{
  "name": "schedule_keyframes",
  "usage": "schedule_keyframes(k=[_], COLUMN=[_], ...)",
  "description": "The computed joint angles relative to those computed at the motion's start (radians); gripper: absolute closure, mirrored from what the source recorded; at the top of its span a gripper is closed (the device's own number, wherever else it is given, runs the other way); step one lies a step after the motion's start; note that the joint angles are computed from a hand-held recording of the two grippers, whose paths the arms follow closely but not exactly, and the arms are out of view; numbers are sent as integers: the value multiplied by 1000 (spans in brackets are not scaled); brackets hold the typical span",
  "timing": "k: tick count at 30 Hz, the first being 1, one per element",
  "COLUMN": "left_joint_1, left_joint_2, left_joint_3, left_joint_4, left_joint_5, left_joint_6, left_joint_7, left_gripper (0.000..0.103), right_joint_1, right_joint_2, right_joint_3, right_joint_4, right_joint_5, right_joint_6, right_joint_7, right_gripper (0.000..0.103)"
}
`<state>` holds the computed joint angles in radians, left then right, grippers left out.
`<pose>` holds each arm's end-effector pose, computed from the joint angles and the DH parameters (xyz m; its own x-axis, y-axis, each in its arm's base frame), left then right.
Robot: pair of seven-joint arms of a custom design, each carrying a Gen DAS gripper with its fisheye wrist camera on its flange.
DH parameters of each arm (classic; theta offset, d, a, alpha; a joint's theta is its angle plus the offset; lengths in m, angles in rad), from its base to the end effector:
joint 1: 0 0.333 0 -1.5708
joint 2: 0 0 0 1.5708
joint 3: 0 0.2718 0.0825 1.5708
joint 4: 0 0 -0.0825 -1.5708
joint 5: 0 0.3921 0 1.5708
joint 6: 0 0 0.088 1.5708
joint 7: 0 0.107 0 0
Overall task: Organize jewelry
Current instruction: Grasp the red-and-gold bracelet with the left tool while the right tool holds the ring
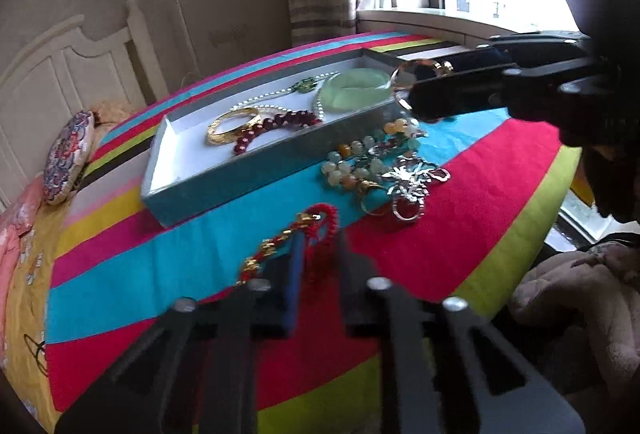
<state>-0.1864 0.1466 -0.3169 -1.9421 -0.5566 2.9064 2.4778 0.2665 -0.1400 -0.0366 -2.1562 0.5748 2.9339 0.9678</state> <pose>0.5758 -0.2719 0.4535 -0.7285 -0.6681 -0.1513 -0.3539 0.5562 -0.7519 0.5604 0.0946 0.5145 0.3369 -0.9407 -0.0393 -0.5547 -0.1646 -0.8156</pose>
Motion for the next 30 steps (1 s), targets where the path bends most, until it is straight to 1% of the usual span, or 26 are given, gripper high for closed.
schedule_keyframes(k=[2, 4, 6, 8, 14, 15, 17, 20, 23, 25, 30], left_joint_1=[3, 21, 24, 21, 6, 7, 13, 9, 8, 6, -5], left_joint_2=[-1, -6, -14, -18, -30, -34, -46, -57, -64, -67, -77], left_joint_3=[-6, -26, -29, -25, -7, -8, -12, -3, 9, 19, 32], left_joint_4=[-6, -2, -3, -2, -6, -7, -7, 1, 14, 22, 35], left_joint_5=[-20, -101, -148, -177, -190, -204, -272, -340, -413, -445, -490], left_joint_6=[28, 33, 39, 43, 49, 53, 53, 54, 38, 27, 33], left_joint_7=[9, 60, 87, 104, 100, 108, 151, 192, 223, 235, 264], left_gripper=[97, 97, 97, 97, 97, 97, 97, 97, 97, 97, 97], right_joint_1=[-1, -1, -2, 2, -3, -1, 1, 5, -1, -5, -18], right_joint_2=[-1, -2, -3, -3, -5, -6, -8, -10, -8, -7, 0], right_joint_3=[2, 3, 6, 4, 11, 9, 7, 2, 4, 4, 5], right_joint_4=[-4, -8, -10, -10, -15, -16, -18, -20, -21, -23, -19], right_joint_5=[-4, -9, -19, -14, -49, -49, -50, -47, -67, -80, -114], right_joint_6=[-2, -2, 1, 2, 11, 14, 23, 36, 45, 50, 58], right_joint_7=[2, 4, 14, 8, 37, 38, 40, 46, 73, 89, 141], right_gripper=[65, 65, 65, 65, 65, 65, 65, 65, 65, 65, 65])
